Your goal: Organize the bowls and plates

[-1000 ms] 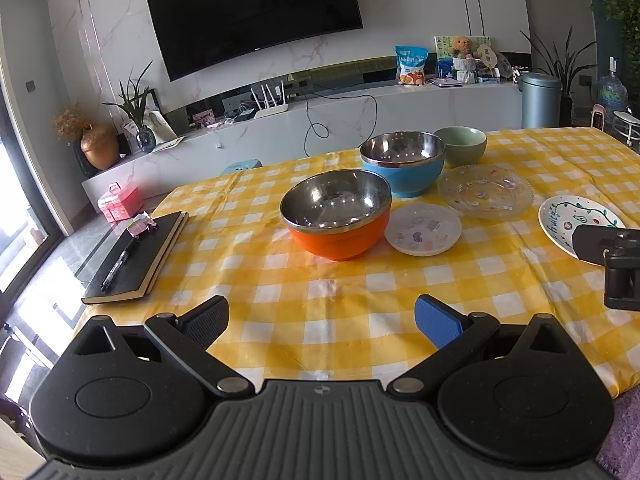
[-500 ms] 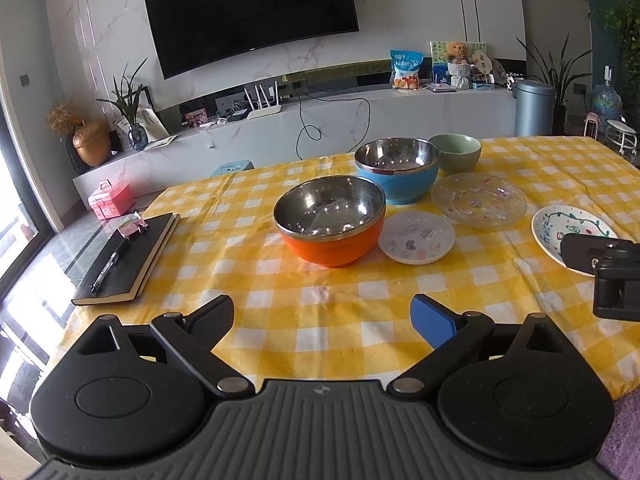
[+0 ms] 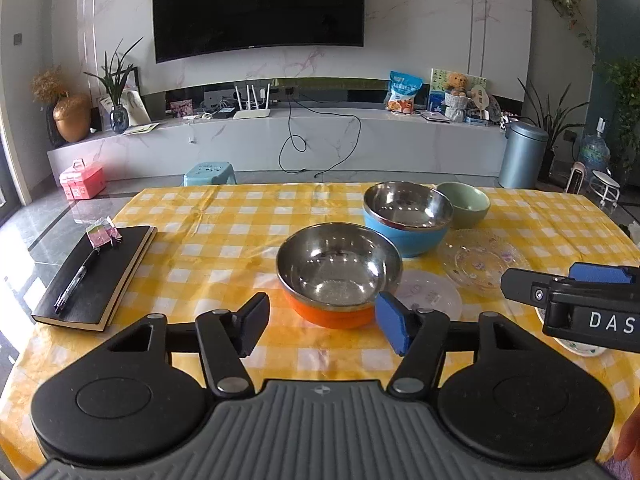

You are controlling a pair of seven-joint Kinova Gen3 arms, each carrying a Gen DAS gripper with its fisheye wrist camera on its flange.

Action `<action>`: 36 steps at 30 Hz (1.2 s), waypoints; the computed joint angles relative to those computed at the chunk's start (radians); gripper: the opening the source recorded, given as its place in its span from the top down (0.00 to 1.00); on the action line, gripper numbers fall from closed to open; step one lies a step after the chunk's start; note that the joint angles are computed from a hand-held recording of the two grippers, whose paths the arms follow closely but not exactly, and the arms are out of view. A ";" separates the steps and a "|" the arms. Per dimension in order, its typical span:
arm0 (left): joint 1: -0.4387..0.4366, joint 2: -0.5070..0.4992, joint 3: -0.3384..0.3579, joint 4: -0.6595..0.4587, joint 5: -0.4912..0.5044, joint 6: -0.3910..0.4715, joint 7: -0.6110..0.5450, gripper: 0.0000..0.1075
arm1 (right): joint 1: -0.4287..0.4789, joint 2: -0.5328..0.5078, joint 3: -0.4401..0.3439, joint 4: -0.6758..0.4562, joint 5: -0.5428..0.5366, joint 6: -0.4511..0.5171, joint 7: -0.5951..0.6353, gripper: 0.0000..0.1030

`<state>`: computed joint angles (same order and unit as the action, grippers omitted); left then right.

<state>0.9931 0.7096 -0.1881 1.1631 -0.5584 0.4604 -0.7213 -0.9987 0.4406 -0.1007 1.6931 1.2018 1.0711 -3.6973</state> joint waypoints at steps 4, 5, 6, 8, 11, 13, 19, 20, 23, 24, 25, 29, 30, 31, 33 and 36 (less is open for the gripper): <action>-0.061 0.026 0.028 -0.052 0.052 0.003 0.005 0.46 | 0.072 0.025 0.015 -0.047 -0.024 -0.106 0.074 0.33; -0.089 0.034 0.055 -0.072 0.078 0.013 -0.010 0.46 | 0.087 0.035 0.021 -0.065 -0.040 -0.129 0.092 0.36; -0.121 0.042 0.087 -0.092 0.110 0.020 -0.030 0.48 | 0.101 0.045 0.028 -0.084 -0.060 -0.151 0.113 0.40; -0.178 0.063 0.141 -0.134 0.175 0.039 -0.073 0.54 | 0.123 0.068 0.047 -0.121 -0.095 -0.193 0.152 0.43; -0.221 0.101 0.175 -0.196 0.250 0.063 -0.112 0.58 | 0.146 0.101 0.074 -0.166 -0.141 -0.257 0.195 0.49; -0.244 0.134 0.199 -0.251 0.290 0.097 -0.155 0.63 | 0.160 0.128 0.086 -0.205 -0.183 -0.275 0.241 0.56; -0.250 0.208 0.193 -0.367 0.357 0.166 -0.202 0.68 | 0.182 0.176 0.131 -0.268 -0.286 -0.340 0.322 0.61; -0.247 0.218 0.186 -0.385 0.361 0.179 -0.201 0.68 | 0.183 0.183 0.138 -0.276 -0.303 -0.346 0.336 0.63; -0.252 0.246 0.183 -0.434 0.374 0.206 -0.210 0.70 | 0.188 0.206 0.158 -0.299 -0.354 -0.365 0.375 0.71; -0.255 0.255 0.186 -0.450 0.381 0.215 -0.215 0.71 | 0.187 0.211 0.167 -0.304 -0.370 -0.372 0.383 0.73; -0.259 0.262 0.188 -0.463 0.387 0.224 -0.218 0.75 | 0.183 0.216 0.176 -0.307 -0.384 -0.380 0.387 0.77; -0.256 0.285 0.180 -0.508 0.394 0.261 -0.225 0.83 | 0.165 0.227 0.220 -0.314 -0.433 -0.403 0.408 0.86; -0.255 0.289 0.177 -0.516 0.393 0.268 -0.225 0.86 | 0.160 0.229 0.231 -0.312 -0.440 -0.413 0.409 0.87; -0.253 0.289 0.174 -0.518 0.393 0.269 -0.223 0.87 | 0.150 0.231 0.244 -0.311 -0.445 -0.415 0.407 0.87; -0.252 0.290 0.172 -0.524 0.392 0.277 -0.225 0.89 | 0.144 0.235 0.254 -0.321 -0.463 -0.406 0.418 0.88; -0.239 0.271 0.157 -0.495 0.380 0.266 -0.215 0.89 | 0.142 0.229 0.262 -0.319 -0.491 -0.411 0.417 0.89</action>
